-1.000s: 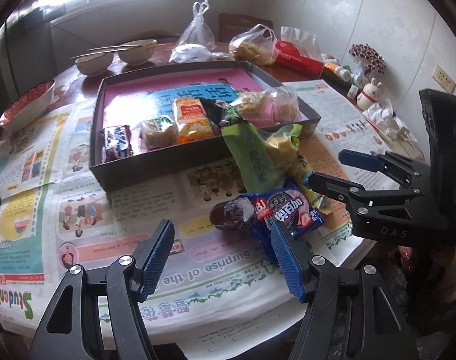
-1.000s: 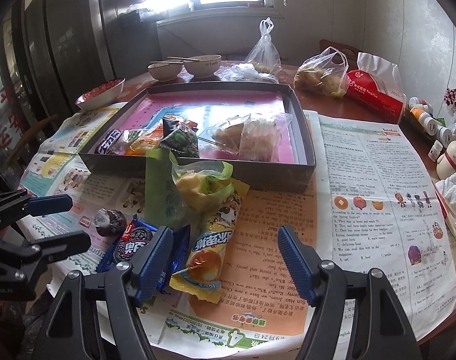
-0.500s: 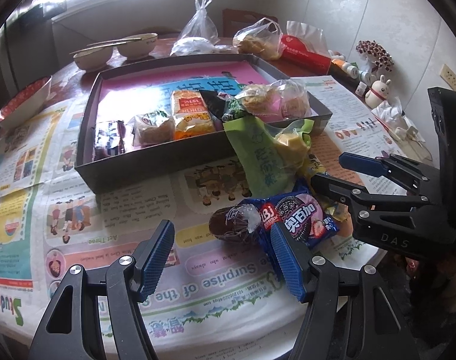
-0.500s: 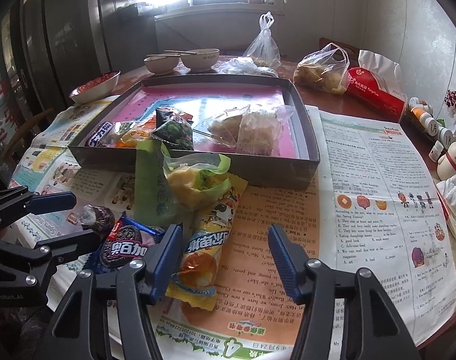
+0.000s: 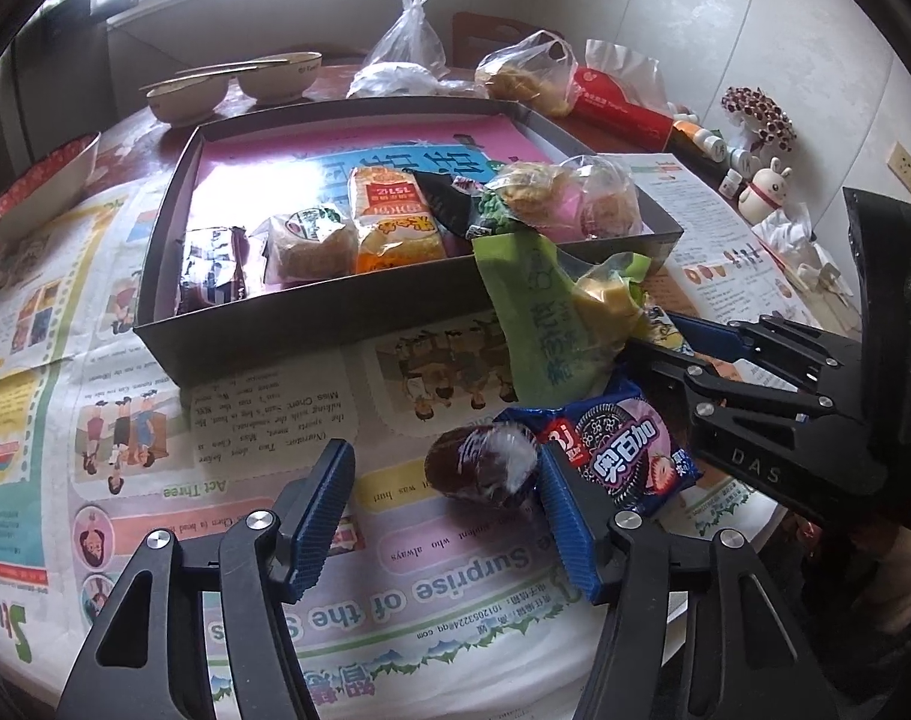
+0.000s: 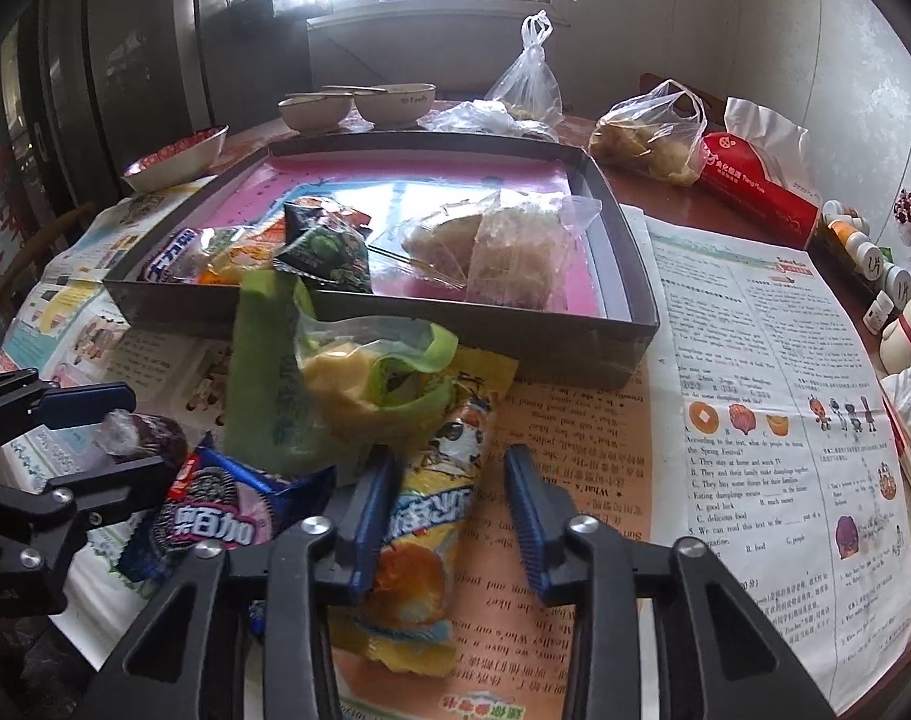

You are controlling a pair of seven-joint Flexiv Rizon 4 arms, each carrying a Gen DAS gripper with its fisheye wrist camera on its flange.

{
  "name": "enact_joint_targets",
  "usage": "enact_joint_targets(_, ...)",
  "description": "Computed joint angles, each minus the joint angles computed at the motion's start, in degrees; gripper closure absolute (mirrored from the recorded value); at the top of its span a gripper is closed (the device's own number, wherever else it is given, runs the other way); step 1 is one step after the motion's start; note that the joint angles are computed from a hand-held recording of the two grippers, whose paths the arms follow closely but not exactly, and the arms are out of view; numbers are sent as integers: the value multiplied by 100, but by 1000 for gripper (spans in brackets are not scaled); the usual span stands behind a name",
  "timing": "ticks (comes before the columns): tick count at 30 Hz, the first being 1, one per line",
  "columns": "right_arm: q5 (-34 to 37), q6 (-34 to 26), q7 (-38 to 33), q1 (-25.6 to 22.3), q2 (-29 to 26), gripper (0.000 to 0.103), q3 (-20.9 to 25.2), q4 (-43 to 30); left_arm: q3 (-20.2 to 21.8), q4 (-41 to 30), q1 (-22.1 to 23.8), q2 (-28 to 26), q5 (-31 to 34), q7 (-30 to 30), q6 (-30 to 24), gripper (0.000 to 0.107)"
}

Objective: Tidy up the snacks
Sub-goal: 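Move both open grippers back from the tray toward the remaining snack pile, then grasp the round foil-wrapped chocolate with the left gripper while the right grasps the yellow snack bag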

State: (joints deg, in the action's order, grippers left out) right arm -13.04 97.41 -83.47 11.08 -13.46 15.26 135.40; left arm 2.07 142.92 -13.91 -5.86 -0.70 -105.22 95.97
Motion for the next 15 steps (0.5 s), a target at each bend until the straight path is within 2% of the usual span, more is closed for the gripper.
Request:
enact_joint_targets(3,-47,132,60,295,-28,76,-369,11,-408,114,311,-11,-364,291,138,45)
enact_joint_targets(5,-51,151,52,140,-76,79,-252,-28,-756,205,578,-9,-627,487,238,47)
enact_joint_targets(6,-52,158,50,78,-88,81,-210,-34,-769,217,567,-26,-708,547,281,47)
enact_joint_targets(7,-55,168,57,68,-87,82,-222,-31,-596,166,416,-56,-634,501,264,48)
enact_joint_targets(10,-51,167,64,-121,-86,84,-96,-43,550,-160,-549,-167,-48,22,3,57)
enact_joint_targets(12,-27,142,60,-348,-98,84,105,-76,1013,-351,-877,-208,462,-383,-165,64)
enact_joint_targets(13,-15,116,44,-495,-109,84,241,-102,1054,-385,-880,-202,600,-495,-209,66)
enact_joint_targets(15,24,90,27,-679,-123,84,405,-143,677,-272,-510,-146,476,-373,-138,72)
